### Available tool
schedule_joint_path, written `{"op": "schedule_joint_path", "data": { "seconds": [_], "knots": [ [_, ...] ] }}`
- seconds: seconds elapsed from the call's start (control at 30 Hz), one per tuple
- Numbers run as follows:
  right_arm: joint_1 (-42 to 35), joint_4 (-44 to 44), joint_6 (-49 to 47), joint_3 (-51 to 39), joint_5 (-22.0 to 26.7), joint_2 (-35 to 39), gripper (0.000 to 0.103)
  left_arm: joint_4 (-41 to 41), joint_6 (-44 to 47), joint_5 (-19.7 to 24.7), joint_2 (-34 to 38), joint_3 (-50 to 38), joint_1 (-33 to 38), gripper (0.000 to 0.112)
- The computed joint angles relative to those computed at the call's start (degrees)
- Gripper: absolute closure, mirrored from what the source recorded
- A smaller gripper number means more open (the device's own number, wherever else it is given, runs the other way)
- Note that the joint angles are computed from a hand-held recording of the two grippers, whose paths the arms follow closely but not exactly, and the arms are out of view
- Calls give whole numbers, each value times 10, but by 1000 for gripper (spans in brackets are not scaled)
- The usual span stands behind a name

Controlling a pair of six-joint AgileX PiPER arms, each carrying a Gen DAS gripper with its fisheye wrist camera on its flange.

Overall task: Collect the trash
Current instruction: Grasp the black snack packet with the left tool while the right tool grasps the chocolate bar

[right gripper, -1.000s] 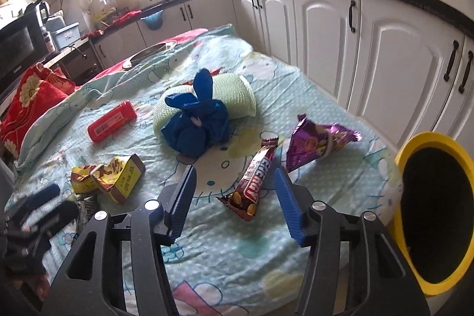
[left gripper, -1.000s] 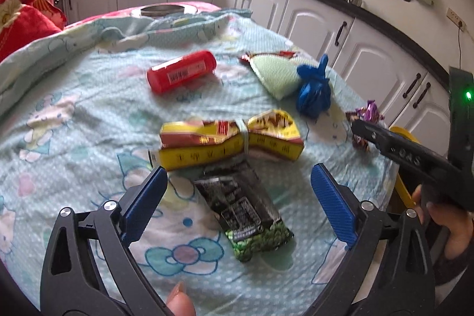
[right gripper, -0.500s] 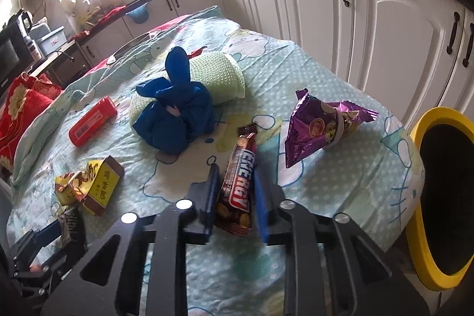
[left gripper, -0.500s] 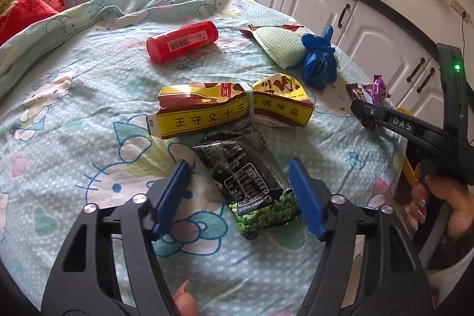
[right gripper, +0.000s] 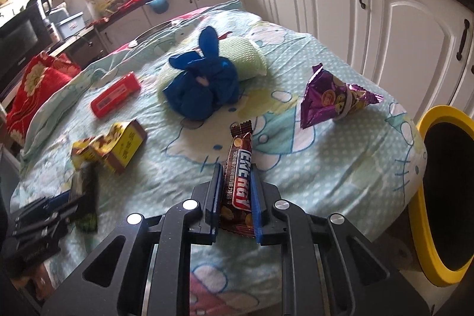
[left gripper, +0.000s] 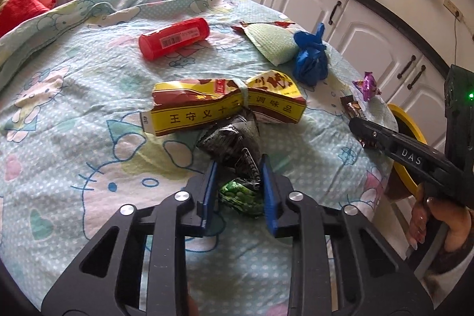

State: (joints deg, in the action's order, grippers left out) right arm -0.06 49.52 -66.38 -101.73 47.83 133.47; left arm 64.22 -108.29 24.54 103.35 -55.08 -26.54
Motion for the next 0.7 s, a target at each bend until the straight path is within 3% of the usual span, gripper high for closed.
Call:
{"op": "schedule_joint_path", "data": {
  "seconds": [0.3,0.7],
  "knots": [
    [-23,30,-74,53,21,-42,87,21,-6,-8,-4,-6,-15,96],
    [-56,56,-108,55,50,-67,87,68,-10,27,-9,-47,-53,96]
  ]
}}
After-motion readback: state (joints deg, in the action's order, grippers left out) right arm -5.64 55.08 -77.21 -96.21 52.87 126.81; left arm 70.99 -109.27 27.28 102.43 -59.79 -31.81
